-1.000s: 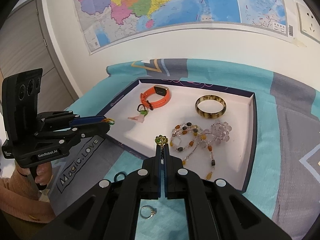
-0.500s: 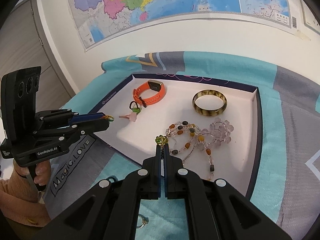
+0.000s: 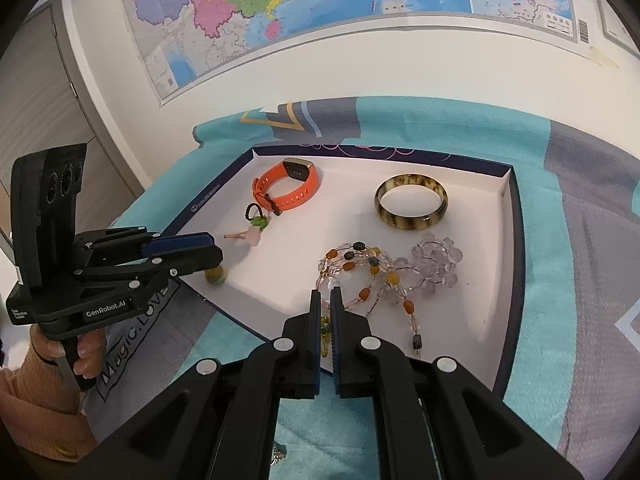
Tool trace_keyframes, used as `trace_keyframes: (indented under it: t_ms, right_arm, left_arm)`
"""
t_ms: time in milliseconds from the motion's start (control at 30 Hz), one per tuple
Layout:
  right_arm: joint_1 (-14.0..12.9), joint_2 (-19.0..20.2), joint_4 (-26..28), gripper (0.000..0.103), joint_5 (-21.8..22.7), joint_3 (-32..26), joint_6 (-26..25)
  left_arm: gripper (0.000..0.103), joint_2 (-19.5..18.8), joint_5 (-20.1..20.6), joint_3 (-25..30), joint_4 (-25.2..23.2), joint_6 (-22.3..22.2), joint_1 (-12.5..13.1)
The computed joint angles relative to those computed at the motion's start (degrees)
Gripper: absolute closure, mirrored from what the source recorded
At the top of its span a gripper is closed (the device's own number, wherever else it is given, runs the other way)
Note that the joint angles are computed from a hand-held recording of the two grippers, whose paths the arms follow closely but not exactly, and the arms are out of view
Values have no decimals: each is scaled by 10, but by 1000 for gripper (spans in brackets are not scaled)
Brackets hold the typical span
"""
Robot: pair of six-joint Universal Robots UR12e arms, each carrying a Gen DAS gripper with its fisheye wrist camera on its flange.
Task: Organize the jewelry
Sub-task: 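Open left tool to drop pendant in box while right tool releases ring there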
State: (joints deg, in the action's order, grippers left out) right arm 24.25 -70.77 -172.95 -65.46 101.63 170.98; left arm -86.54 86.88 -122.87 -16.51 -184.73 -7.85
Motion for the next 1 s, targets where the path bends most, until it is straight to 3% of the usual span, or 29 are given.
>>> trace_keyframes:
  t_ms: [167, 267, 700, 1000]
  right_arm:
    - [-5, -6, -12, 97, 4, 10, 8]
    - [-7, -9, -18, 90, 8, 16, 10]
    - [-15, -30, -43, 76, 29, 52, 10]
    - [-15, -45, -33, 75, 29, 78, -13]
  left_arm:
    - [69, 5, -1, -6, 9, -4, 1]
    - [64, 13, 2, -13, 20, -3, 0]
    - [60, 43, 0, -38, 36, -1, -8]
    - [55, 52, -1, -47, 34, 21, -27]
